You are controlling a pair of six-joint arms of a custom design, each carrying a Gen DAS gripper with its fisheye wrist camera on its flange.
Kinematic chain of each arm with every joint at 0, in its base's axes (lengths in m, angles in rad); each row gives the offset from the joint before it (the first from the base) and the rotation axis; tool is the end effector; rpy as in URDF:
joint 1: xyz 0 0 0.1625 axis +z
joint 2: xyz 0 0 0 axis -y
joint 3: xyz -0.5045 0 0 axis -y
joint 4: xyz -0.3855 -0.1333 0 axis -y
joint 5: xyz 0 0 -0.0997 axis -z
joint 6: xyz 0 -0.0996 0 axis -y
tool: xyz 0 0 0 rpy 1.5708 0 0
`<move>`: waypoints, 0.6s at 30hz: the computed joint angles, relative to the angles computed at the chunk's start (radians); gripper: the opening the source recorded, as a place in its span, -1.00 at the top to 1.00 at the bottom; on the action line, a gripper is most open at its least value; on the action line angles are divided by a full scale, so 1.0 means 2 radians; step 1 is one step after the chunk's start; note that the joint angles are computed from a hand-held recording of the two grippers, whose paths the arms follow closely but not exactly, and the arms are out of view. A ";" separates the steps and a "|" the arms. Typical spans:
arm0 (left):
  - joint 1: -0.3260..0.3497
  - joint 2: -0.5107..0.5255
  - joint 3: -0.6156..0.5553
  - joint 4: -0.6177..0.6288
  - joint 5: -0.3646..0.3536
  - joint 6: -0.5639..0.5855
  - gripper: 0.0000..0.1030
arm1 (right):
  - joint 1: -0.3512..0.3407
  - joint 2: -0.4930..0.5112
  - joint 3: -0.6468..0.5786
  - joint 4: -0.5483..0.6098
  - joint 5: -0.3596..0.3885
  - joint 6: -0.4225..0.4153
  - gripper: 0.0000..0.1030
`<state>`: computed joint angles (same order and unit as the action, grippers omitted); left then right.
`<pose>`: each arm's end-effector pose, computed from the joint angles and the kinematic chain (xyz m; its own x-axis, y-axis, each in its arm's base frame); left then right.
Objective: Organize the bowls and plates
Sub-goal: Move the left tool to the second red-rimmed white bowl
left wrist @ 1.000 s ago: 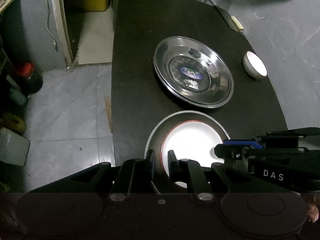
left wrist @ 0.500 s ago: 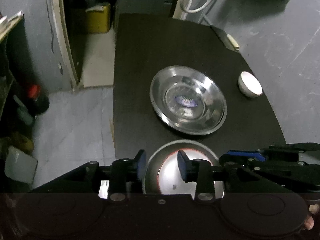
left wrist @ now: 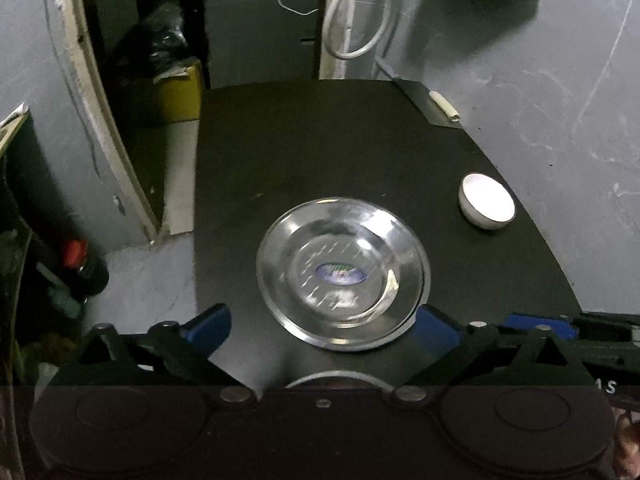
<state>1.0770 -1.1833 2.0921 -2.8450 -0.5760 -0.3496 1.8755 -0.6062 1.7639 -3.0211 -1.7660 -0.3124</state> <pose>-0.0651 -0.5784 0.3105 -0.7357 -0.2871 -0.6135 0.2030 0.7707 -0.6040 0.3166 -0.6269 0.0321 -0.8182 -0.5100 0.2654 -0.5661 0.7951 -0.2174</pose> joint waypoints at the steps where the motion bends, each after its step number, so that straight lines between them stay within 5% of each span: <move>1: 0.002 0.006 -0.006 0.001 -0.002 0.002 -0.93 | -0.004 -0.001 -0.001 -0.002 0.000 0.001 0.11; 10: 0.023 0.073 -0.087 0.055 -0.027 0.004 -0.95 | -0.040 -0.001 -0.016 0.002 -0.016 0.014 -0.97; 18: 0.037 0.133 -0.161 0.070 -0.020 0.039 -0.95 | -0.056 0.014 -0.051 0.011 -0.042 0.012 -0.99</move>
<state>1.1501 -0.9167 1.7700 -2.7040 -0.6160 -0.2715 1.7644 -0.5774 1.6611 -2.9998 -1.8503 -0.2894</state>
